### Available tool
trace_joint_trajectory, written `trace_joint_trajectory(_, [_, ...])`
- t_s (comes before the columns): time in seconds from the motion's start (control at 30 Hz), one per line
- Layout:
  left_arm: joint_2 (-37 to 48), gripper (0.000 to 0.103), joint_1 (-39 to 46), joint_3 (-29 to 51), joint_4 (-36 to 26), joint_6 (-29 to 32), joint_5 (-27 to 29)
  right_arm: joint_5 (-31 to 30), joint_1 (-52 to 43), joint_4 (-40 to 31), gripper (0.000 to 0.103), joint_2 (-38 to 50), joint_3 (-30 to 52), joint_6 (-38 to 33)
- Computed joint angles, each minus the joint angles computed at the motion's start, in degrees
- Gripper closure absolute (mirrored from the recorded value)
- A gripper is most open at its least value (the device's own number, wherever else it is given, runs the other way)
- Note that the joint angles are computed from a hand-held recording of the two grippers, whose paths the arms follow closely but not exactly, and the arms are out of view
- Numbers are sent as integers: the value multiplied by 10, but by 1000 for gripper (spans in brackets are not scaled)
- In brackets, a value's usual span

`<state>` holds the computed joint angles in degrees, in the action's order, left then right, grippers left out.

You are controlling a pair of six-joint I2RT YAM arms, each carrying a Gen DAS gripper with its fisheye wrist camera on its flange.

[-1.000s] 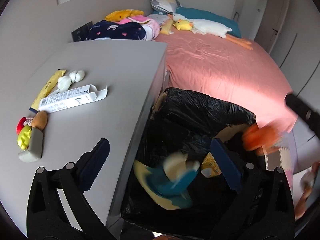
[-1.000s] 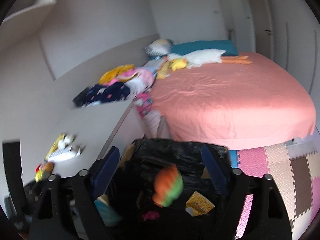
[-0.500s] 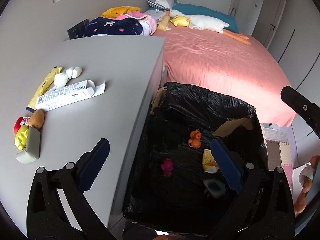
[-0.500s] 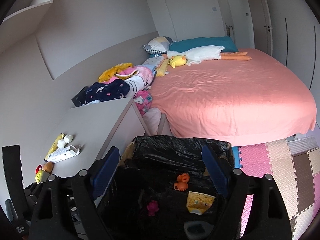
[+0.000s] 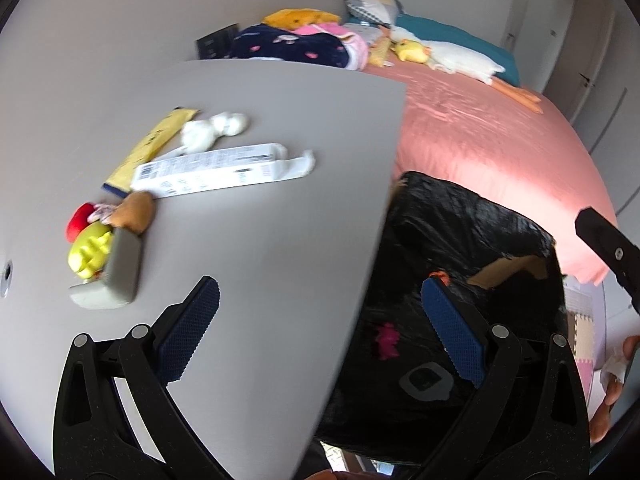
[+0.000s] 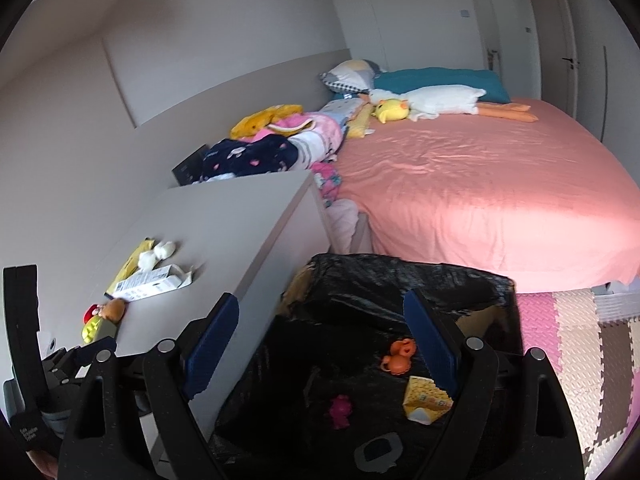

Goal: Collect trash
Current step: 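Return both tools to the desk and grasp the grey corner guard with the left tool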

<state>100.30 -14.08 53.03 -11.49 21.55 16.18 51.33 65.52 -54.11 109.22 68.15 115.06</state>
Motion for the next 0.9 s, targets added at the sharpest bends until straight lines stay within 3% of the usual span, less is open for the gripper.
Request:
trace_joint_trajectory(0.5, [73,5,99,74,10,-31,-32,-21,-52,174,18,68,68,-237])
trace_joint_trajectory(0.9, [143,5,133,134,30,-38,-76,-41,-75,234,18,92,97,-319])
